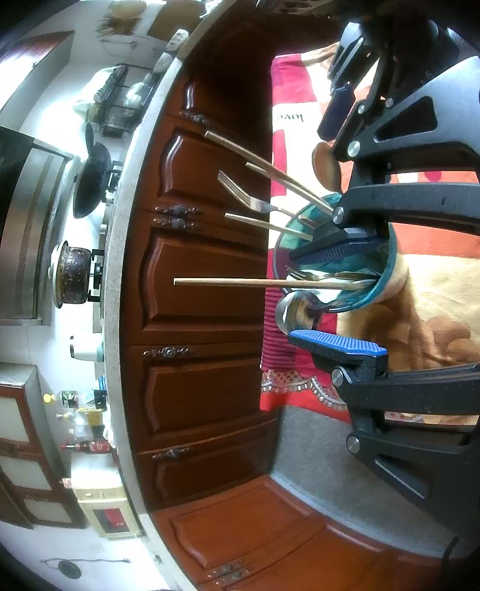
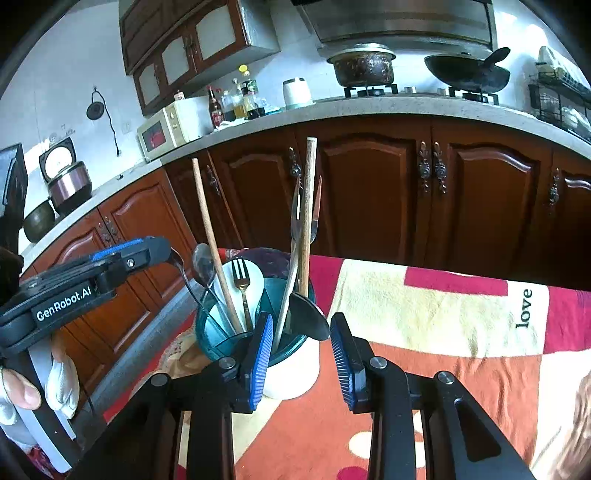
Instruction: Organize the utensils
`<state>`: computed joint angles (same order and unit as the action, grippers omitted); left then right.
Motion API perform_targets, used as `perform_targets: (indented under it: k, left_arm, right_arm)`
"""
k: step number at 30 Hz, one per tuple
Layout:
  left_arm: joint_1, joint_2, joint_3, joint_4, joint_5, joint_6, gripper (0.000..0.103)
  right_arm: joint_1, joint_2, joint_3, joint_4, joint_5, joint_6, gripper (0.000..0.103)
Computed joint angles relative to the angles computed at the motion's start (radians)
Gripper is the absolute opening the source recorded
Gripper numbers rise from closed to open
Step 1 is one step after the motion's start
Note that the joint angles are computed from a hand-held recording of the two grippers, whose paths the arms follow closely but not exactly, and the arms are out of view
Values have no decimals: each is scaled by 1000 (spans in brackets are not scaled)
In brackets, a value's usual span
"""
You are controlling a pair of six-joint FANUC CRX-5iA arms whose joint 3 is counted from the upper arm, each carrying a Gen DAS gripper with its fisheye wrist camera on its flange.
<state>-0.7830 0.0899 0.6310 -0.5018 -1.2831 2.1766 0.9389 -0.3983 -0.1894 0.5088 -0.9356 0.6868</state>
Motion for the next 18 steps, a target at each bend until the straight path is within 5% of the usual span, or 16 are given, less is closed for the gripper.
perform_targets:
  k: [18]
  left_arm:
    - [-118, -41, -9, -90, -97, 109, 36]
  right_arm:
    - [204, -32, -27, 255, -221, -241, 43]
